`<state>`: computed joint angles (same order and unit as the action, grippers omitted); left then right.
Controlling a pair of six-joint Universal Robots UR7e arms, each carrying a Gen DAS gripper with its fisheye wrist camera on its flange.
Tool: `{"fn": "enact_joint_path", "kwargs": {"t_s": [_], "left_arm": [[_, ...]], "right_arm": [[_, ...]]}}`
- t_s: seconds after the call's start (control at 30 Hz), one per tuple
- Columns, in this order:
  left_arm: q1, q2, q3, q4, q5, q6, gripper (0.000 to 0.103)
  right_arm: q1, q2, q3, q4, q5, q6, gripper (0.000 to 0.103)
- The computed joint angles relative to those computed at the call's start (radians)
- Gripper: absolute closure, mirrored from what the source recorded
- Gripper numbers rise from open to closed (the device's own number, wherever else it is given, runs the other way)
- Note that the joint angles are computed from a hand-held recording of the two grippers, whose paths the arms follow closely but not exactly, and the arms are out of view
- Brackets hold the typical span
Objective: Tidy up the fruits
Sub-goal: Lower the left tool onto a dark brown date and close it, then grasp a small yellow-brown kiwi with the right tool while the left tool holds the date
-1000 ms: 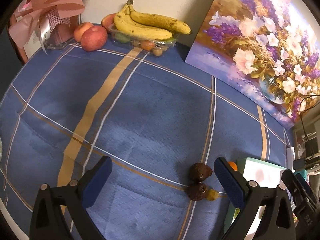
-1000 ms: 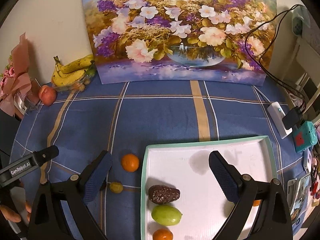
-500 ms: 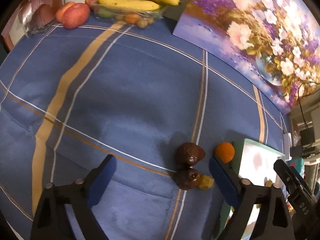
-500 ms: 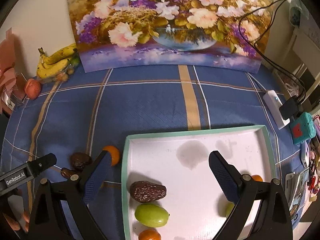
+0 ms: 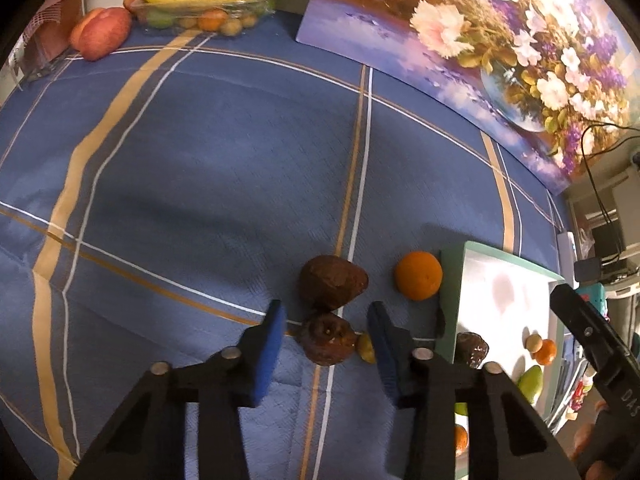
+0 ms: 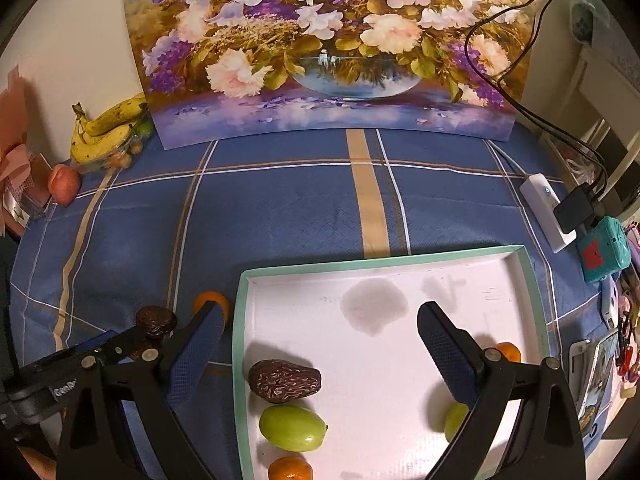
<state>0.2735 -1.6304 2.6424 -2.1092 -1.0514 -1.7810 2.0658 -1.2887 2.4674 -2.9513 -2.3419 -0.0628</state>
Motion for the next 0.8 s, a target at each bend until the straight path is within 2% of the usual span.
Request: {"fn": "enact_joint_path", "kwargs": {"t_s": [0.1, 0.37, 0.63, 0.7, 0.73, 0.77, 0.8], "left_arm": [[0.004, 0.014, -0.002, -0.014, -0.005, 0.014, 0.076], [-0.026, -0.044, 0.009, 0.025, 0.002, -0.02, 0.077], [-0.132, -0.236, -0.014, 0.342, 0.041, -0.211, 0.077], [-0.15, -0.276, -0.021, 0.414, 0.044, -0.257, 0.077], [-0.161, -0.296, -0.024, 0.448, 0.044, -0.281, 0.077], [-0.173, -0.316, -0.027, 0.482, 0.045, -0.304, 0.077], [-0.182, -0.326, -0.03, 0.507, 0.046, -0.324, 0.077]], "right_arm": [[0.002, -0.002, 0.001, -0.003, 0.003, -0.001, 0.006], [0.001, -0.006, 0.004, -0.005, 0.012, -0.003, 0.006], [0.014, 0.017, 0.008, -0.01, 0.07, -0.019, 0.006], [0.021, 0.024, 0.009, -0.012, 0.091, -0.026, 0.011], [0.024, 0.027, 0.009, -0.009, 0.108, -0.027, 0.022], [0.027, 0.031, 0.007, 0.001, 0.127, -0.025, 0.029], [0.029, 0.036, 0.006, 0.008, 0.136, -0.02, 0.029]]}}
